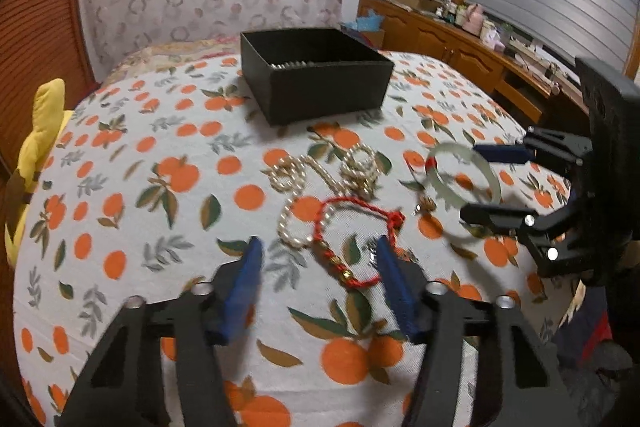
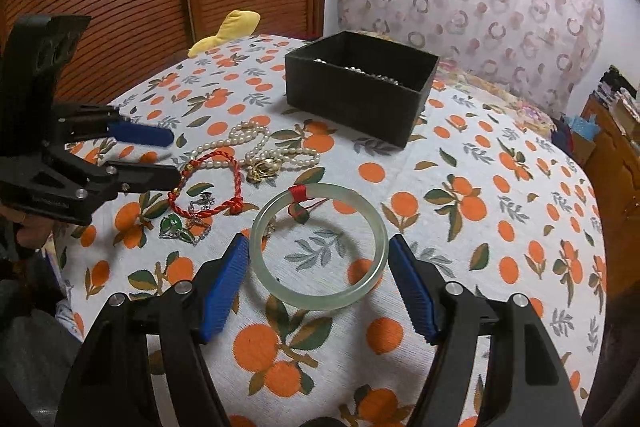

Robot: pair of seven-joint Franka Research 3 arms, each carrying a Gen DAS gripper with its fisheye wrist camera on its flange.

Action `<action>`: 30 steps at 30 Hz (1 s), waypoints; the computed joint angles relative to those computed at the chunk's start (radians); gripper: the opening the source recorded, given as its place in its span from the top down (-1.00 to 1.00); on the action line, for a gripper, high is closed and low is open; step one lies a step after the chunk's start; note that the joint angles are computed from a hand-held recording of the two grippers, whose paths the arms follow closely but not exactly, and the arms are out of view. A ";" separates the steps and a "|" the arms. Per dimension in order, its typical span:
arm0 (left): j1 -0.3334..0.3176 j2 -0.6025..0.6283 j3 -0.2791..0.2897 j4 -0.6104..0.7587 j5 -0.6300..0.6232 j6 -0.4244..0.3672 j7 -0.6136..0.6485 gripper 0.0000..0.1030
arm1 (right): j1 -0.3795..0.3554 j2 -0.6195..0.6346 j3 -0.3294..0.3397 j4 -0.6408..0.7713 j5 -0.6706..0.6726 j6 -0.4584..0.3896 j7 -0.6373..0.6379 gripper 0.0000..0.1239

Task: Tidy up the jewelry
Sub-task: 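Grasp the red string bracelet with the left gripper while the right gripper lowers onto the jade bangle, then lift the red string bracelet with the left gripper while the right gripper lifts the jade bangle toward the box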

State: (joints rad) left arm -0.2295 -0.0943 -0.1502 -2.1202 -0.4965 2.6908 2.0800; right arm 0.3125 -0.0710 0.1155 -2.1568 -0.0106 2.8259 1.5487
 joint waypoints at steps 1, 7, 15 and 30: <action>-0.002 0.001 0.000 0.001 -0.003 -0.008 0.003 0.18 | -0.002 -0.002 0.001 -0.002 -0.011 0.001 0.008 -0.19; 0.003 0.018 -0.008 0.011 0.012 -0.015 -0.024 0.49 | -0.002 -0.007 0.000 -0.009 -0.008 0.012 0.010 -0.19; 0.010 0.034 -0.022 0.018 0.074 0.013 -0.079 0.72 | -0.001 -0.012 0.002 -0.011 0.007 -0.002 -0.007 -0.19; 0.002 0.002 -0.004 0.004 0.013 0.057 -0.028 0.88 | -0.002 -0.020 0.001 -0.013 0.025 0.018 -0.027 -0.19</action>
